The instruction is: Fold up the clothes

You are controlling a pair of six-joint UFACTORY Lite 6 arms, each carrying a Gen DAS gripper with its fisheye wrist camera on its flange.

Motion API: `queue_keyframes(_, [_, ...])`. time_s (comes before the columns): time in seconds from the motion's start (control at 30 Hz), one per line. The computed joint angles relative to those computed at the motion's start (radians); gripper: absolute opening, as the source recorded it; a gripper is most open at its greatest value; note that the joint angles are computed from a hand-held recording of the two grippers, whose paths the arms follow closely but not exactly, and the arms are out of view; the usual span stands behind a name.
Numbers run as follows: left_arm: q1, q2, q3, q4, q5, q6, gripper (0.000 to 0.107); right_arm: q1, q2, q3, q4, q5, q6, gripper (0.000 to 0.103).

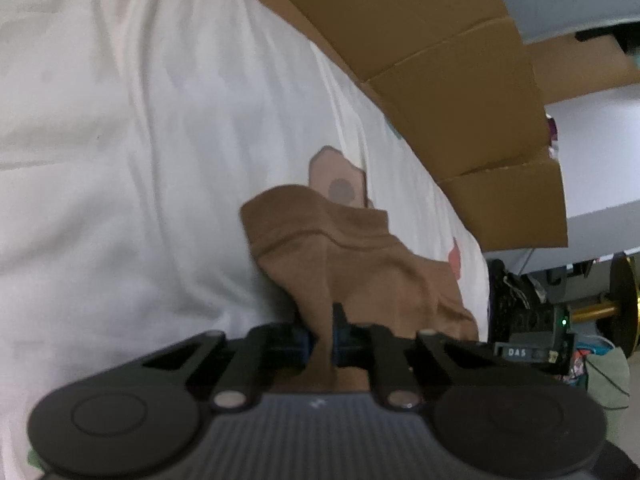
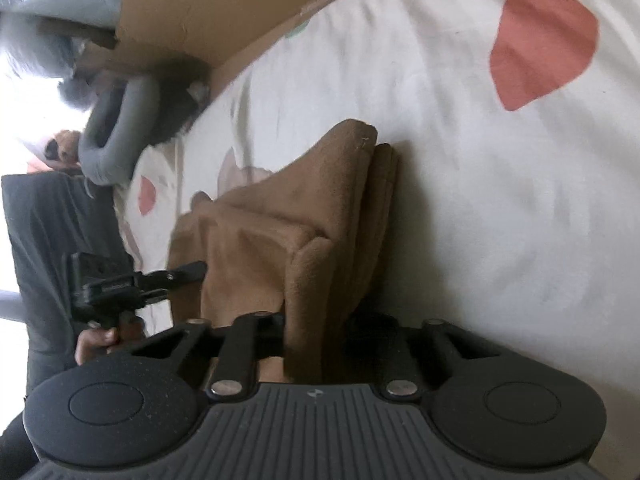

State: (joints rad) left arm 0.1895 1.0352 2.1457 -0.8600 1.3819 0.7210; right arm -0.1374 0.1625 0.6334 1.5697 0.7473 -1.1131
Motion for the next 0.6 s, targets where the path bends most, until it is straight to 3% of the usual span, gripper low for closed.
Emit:
queue_keyframes(0.33, [0.018, -0.155, -0.112, 0.011, -0.015, 0.068, 0.008, 0.066, -0.172, -0.059, -0.014, -0.100, 0.081, 0.012])
queue_keyframes(0.6, [0.037, -0.340, -0.277, -0.020, -0.050, 0.134, 0.008, 0.144, -0.327, -0.009, -0.270, -0.175, 0.361, 0.012])
